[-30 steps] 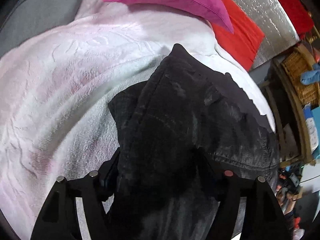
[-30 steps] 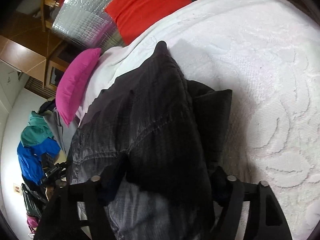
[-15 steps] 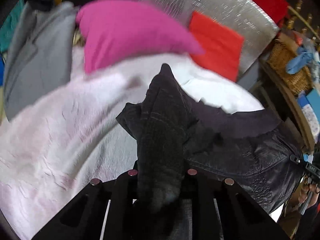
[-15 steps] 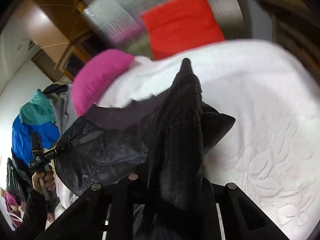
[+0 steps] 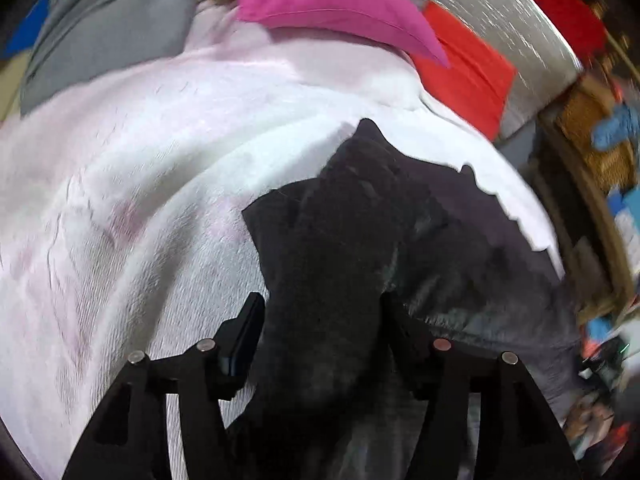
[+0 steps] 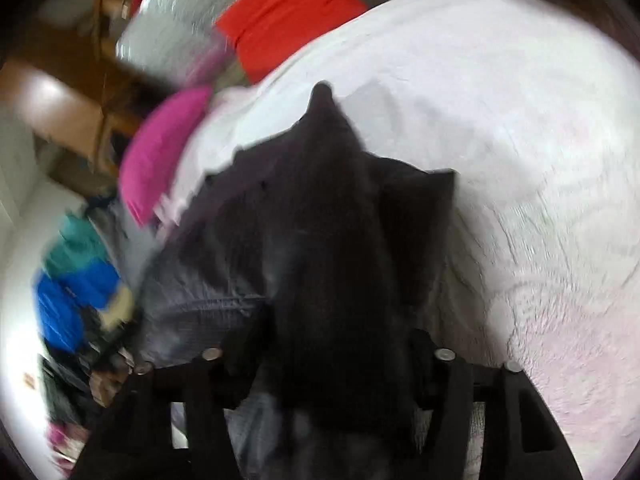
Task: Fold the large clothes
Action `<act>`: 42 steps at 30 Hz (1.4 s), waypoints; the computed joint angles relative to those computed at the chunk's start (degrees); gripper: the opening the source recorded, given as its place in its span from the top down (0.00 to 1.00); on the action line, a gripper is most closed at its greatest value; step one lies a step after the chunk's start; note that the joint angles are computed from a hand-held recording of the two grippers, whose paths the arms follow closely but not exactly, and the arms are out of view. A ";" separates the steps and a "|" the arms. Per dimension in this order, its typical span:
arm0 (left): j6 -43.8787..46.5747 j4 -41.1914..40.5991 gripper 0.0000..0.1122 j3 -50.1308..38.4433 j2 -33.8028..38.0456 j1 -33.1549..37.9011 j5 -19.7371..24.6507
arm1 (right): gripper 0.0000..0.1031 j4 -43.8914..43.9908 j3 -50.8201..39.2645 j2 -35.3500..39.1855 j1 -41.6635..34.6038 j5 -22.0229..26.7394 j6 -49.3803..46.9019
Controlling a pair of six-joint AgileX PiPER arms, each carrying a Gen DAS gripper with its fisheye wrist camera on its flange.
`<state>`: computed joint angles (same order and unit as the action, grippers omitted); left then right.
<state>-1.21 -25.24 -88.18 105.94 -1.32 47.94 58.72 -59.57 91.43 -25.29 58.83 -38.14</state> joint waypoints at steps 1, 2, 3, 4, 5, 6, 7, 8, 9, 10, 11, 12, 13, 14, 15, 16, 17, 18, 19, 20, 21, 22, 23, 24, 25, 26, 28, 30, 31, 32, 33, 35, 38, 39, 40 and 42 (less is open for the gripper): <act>0.96 -0.62 0.44 -0.40 -0.56 0.82 0.49 | 0.34 1.91 -0.30 0.22 -1.60 1.77 -1.63; 2.07 -0.80 0.42 -0.22 -1.26 1.31 0.10 | 0.33 2.80 -0.51 0.51 -2.40 2.60 -2.24; 2.88 -0.61 0.35 0.11 -1.89 1.51 -0.48 | 0.33 2.97 -1.40 1.21 -2.77 2.99 -1.58; 3.45 -0.95 0.33 -0.22 -1.74 1.57 -0.28 | 0.30 2.05 -2.28 1.92 -2.16 2.04 -0.23; 4.04 -1.84 0.32 -0.83 -0.86 1.43 0.56 | 0.28 0.55 -3.43 3.25 -0.63 0.63 1.68; 3.92 -2.13 0.32 -1.57 0.13 0.93 2.02 | 0.28 -0.17 -4.26 4.41 0.43 0.75 2.90; 3.23 -1.62 0.32 -2.37 1.20 -0.10 3.92 | 0.35 -1.36 -6.05 5.84 1.86 1.60 4.71; 2.16 1.19 0.40 -3.78 2.63 -1.93 5.24 | 0.61 -4.83 -8.28 5.81 5.33 0.78 6.62; 0.82 5.44 0.66 -4.28 2.59 -3.74 4.30 | 0.64 -9.50 -9.82 4.50 8.13 -0.73 9.77; 0.73 7.47 0.74 -6.42 2.90 -4.85 5.65 | 0.76 -12.92 -11.97 3.85 10.75 -1.27 12.84; -1.11 9.70 0.81 -9.28 3.05 -5.54 7.84 | 0.80 -16.50 -15.91 2.71 12.54 0.26 15.58; -2.15 11.09 0.83 -11.05 2.64 -5.98 9.27 | 0.81 -18.83 -19.26 1.75 13.59 1.56 17.36; -2.73 12.41 0.83 -12.63 1.75 -6.42 9.66 | 0.82 -20.08 -22.24 0.89 13.80 3.31 18.31; -3.25 12.86 0.84 -13.50 0.68 -6.64 9.71 | 0.83 -21.19 -24.31 -0.62 13.91 4.64 19.00; -3.98 12.91 0.84 -13.70 -0.79 -6.77 9.42 | 0.83 -22.33 -26.38 -1.82 14.18 5.47 19.60; -4.50 12.93 0.84 -12.90 -2.80 -6.89 8.49 | 0.83 -23.02 -27.67 -2.88 14.58 5.78 20.12; -4.54 13.08 0.84 -10.94 -5.11 -7.14 6.96 | 0.83 -22.92 -27.68 -4.23 14.38 5.74 20.19; -4.77 13.31 0.84 -9.46 -6.26 -7.58 5.65 | 0.83 -22.41 -26.13 -5.78 13.70 5.33 19.76; -4.45 13.26 0.83 -5.91 -8.33 -7.79 3.38 | 0.83 -22.17 -25.21 -6.14 13.21 4.62 19.22; -3.59 12.87 0.82 -1.53 -10.17 -7.81 0.59 | 0.83 -22.36 -22.01 -6.87 12.65 3.35 18.05; -2.92 12.16 0.80 1.73 -10.53 -7.61 -1.90 | 0.82 -21.08 -18.39 -7.10 11.63 1.70 16.37; -3.56 12.05 0.77 4.35 -9.95 -7.66 -3.07 | 0.78 -20.56 -14.09 -7.13 11.29 -0.95 15.60; -5.30 13.08 0.70 5.41 -7.71 -7.89 -1.94 | 0.69 -21.33 -11.13 -7.07 11.80 -2.75 16.49; -6.25 14.15 0.54 6.61 -6.06 -8.11 -2.27 | 0.62 -23.92 -8.27 -6.01 12.25 -3.60 19.13; -5.90 13.79 0.49 9.50 -6.70 -7.56 -4.89 | 0.42 -24.49 -4.10 -5.90 11.97 -5.97 19.62; -5.13 12.52 0.45 12.05 -8.69 -6.69 -7.15 | 0.38 -22.76 -0.11 -7.94 10.65 -8.22 18.62; -5.56 11.77 0.45 12.19 -11.21 -4.54 -4.78 | 0.37 -20.09 2.30 -11.02 8.37 -8.19 16.71; -5.94 13.19 0.44 11.86 -14.55 -3.10 -3.86 | 0.37 -26.58 1.57 -15.93 8.83 -9.73 22.25; -8.76 16.35 0.44 11.75 -16.40 -3.74 -3.92 | 0.37 -28.86 0.53 -17.49 8.87 -10.06 23.74; -12.76 20.89 0.44 11.07 -17.92 -4.84 -4.09 | 0.37 -31.53 -1.05 -18.67 10.40 -10.76 26.43; -15.01 23.18 0.44 10.11 -18.04 -5.93 -4.50 | 0.35 -34.81 -2.94 -19.27 12.97 -11.69 29.59; -15.41 23.93 0.43 7.01 -17.09 -8.19 -4.22 | 0.26 -41.67 -7.77 -18.31 19.04 -12.51 35.67; -14.67 25.68 0.43 4.06 -14.65 -14.36 -3.99 | 0.24 -55.25 -13.59 -13.04 28.41 -12.20 43.66; -14.71 27.31 0.43 3.82 -13.74 -16.67 -4.73 | 0.24 -60.12 -16.12 -9.04 30.41 -11.70 47.06; -16.17 30.17 0.43 4.17 -12.77 -18.69 -5.58 | 0.24 -62.70 -16.97 -7.33 30.80 -11.41 48.91; -18.89 34.44 0.43 2.90 -10.13 -21.56 -4.47 | 0.24 -64.57 -20.46 -0.96 28.74 -9.06 49.00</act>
